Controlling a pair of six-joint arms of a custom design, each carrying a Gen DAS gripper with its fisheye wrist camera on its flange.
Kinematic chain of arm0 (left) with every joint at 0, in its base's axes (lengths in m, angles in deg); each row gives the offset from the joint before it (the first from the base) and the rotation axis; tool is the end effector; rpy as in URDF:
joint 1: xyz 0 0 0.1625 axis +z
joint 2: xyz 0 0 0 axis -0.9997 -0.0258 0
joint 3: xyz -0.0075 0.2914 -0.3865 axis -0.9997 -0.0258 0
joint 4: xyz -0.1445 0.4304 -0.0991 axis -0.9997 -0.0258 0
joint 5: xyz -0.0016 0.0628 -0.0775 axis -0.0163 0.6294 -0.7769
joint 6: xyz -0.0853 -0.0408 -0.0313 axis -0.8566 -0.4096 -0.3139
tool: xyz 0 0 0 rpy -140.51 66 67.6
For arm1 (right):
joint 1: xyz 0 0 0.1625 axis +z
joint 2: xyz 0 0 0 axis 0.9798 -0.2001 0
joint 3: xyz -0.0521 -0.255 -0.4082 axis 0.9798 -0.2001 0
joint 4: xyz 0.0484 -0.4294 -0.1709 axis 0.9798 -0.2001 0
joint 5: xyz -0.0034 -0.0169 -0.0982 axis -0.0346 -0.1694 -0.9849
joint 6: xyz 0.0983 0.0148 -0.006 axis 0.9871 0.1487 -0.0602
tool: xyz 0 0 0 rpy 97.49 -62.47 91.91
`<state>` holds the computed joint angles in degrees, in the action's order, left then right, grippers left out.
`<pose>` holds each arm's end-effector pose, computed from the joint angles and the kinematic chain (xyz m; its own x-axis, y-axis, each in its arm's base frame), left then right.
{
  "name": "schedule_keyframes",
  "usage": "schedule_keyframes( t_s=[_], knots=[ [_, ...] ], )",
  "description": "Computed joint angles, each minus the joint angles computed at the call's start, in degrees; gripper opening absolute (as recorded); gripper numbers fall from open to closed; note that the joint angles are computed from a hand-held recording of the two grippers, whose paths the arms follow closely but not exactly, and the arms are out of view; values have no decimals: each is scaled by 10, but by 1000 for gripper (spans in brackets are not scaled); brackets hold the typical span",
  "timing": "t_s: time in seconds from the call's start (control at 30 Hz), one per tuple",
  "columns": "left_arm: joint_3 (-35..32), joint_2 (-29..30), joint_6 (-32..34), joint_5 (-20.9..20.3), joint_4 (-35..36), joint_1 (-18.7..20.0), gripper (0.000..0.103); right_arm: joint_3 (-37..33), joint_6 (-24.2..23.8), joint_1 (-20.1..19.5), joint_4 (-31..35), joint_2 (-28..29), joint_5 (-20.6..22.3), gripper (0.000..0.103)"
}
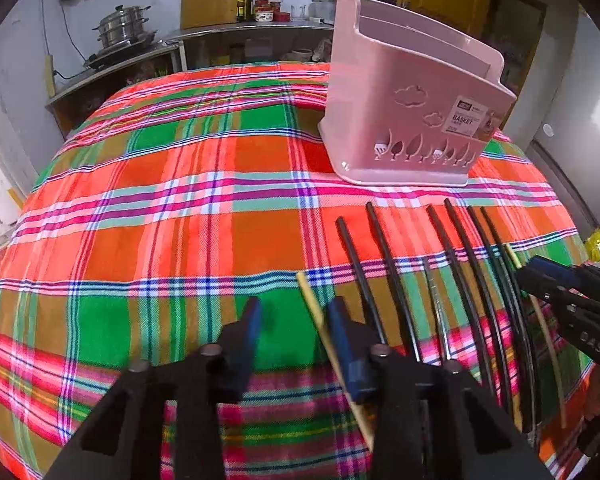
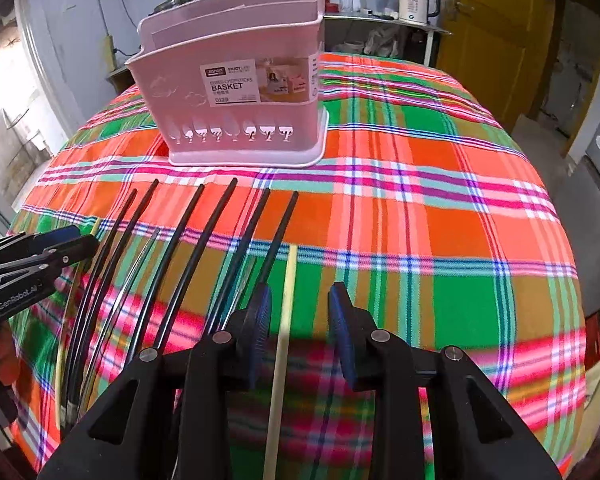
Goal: Organize utensils
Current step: 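Grasp a wooden chopstick with the left gripper while the right gripper grasps another wooden chopstick, then carry both wooden chopsticks over the pink basket and open both grippers to drop them in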
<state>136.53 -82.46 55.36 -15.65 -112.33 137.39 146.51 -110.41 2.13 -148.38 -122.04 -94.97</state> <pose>-0.3100 -0.6637 -0.0667 -0.7477 0.1905 -0.6362 0.4713 0.8271 -0.3063 -0.0161 -0.6517 0.2781 -0.7339 -0.0965 0.6723 -0.4310 0.8312 -0.3513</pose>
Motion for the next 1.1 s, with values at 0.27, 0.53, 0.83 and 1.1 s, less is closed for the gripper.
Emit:
schedule_keyframes(
  t_s=[0.27,0.53,0.83,1.1],
  knots=[
    [-23,6,10,-20,22,5,25,-31,-8,11,28,20,-26,15],
    [-39,9,11,-37,49,7,8,-42,2,10,52,17,-26,5],
    [-28,-13,14,-58,41,-4,5,-37,21,15,65,-18,24,5],
    [-11,-55,57,-50,-2,-41,5,-30,28,34,69,-58,75,5]
  ],
)
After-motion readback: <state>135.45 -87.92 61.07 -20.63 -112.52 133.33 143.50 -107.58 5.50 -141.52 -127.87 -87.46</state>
